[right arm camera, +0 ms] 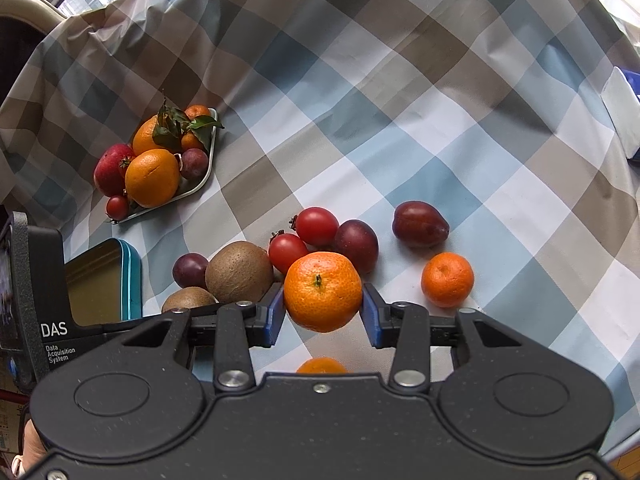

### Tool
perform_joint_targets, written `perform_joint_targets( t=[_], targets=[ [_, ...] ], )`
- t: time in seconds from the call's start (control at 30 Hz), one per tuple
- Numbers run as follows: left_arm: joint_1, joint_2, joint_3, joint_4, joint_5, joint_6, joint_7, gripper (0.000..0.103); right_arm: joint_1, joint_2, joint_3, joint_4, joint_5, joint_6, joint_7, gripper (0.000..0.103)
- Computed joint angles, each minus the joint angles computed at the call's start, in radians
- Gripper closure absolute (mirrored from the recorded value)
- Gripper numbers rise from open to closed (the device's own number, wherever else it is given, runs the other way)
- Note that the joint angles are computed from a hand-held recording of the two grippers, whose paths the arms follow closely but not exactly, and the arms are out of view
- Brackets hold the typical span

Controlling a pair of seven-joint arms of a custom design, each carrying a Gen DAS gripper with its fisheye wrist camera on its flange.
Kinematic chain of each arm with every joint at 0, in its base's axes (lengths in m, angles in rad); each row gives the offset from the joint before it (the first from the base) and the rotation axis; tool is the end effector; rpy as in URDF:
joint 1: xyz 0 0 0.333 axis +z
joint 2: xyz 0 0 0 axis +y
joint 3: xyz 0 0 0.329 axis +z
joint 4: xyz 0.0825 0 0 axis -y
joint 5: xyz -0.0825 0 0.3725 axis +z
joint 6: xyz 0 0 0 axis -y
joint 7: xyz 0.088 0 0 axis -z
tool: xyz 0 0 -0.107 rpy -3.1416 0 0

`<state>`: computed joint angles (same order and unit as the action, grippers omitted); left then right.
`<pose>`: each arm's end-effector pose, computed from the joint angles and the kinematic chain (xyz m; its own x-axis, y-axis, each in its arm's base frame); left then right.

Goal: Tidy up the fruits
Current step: 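Reach the left tool to the brown kiwi and grasp it while the right tool lifts the tangerine, then carry both fruits over the gold tin tray and open both tools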

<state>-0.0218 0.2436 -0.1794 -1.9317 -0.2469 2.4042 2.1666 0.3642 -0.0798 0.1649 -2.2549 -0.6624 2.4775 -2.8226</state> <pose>0.6110 -0.1198 0.4068 -0.5920 -0.8013 0.0867 -0.7814 0.5442 -0.3054 0.4516 0.2678 0.4466 -0.6908 -0.6543 -0.3076 -0.5054 0.7412 -0.4418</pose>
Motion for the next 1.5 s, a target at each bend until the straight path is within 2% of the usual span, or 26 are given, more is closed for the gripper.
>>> perform_joint_targets(
  t=[0.13,0.3,0.43,0.53,0.63,0.77,0.9,1.07,1.2,1.33,1.5],
  targets=[
    [0.018,0.001,0.0,0.027,-0.047,-0.026,-0.014,0.048,0.008,0.012,0.004,0.026,0.003,-0.033,-0.001,0.053],
    [0.043,-0.051,-0.001,0.005,-0.147,0.032,0.029,0.047,0.028,0.044,0.005,0.088,0.015,-0.096,-0.03,0.053],
    [0.054,-0.057,0.024,0.029,-0.163,0.061,-0.009,0.047,0.054,0.094,-0.001,0.169,0.014,-0.152,-0.073,0.053],
    [0.051,-0.044,0.053,0.041,-0.093,0.131,-0.107,0.047,0.074,0.143,-0.013,0.241,0.015,-0.172,-0.113,0.053],
    [0.038,-0.015,0.096,0.062,0.056,0.213,-0.267,0.047,0.098,0.206,-0.028,0.327,0.018,-0.182,-0.158,0.053],
    [0.028,0.039,0.148,0.116,0.256,0.248,-0.471,0.047,0.136,0.316,-0.053,0.472,0.033,-0.189,-0.245,0.053],
    [0.059,0.094,0.156,0.178,0.343,0.237,-0.533,0.047,0.174,0.42,-0.083,0.608,0.064,-0.172,-0.338,0.053],
    [0.13,0.18,0.128,0.296,0.304,0.136,-0.484,0.047,0.212,0.561,-0.112,0.793,0.139,-0.162,-0.472,0.053],
    [0.165,0.224,0.124,0.356,0.277,0.084,-0.458,0.047,0.238,0.656,-0.135,0.919,0.204,-0.175,-0.555,0.053],
    [0.182,0.243,0.127,0.379,0.27,0.078,-0.442,0.047,0.267,0.716,-0.163,1.001,0.25,-0.195,-0.606,0.053],
    [0.193,0.246,0.127,0.379,0.276,0.085,-0.418,0.047,0.311,0.769,-0.2,1.089,0.244,-0.258,-0.641,0.053]
  ],
)
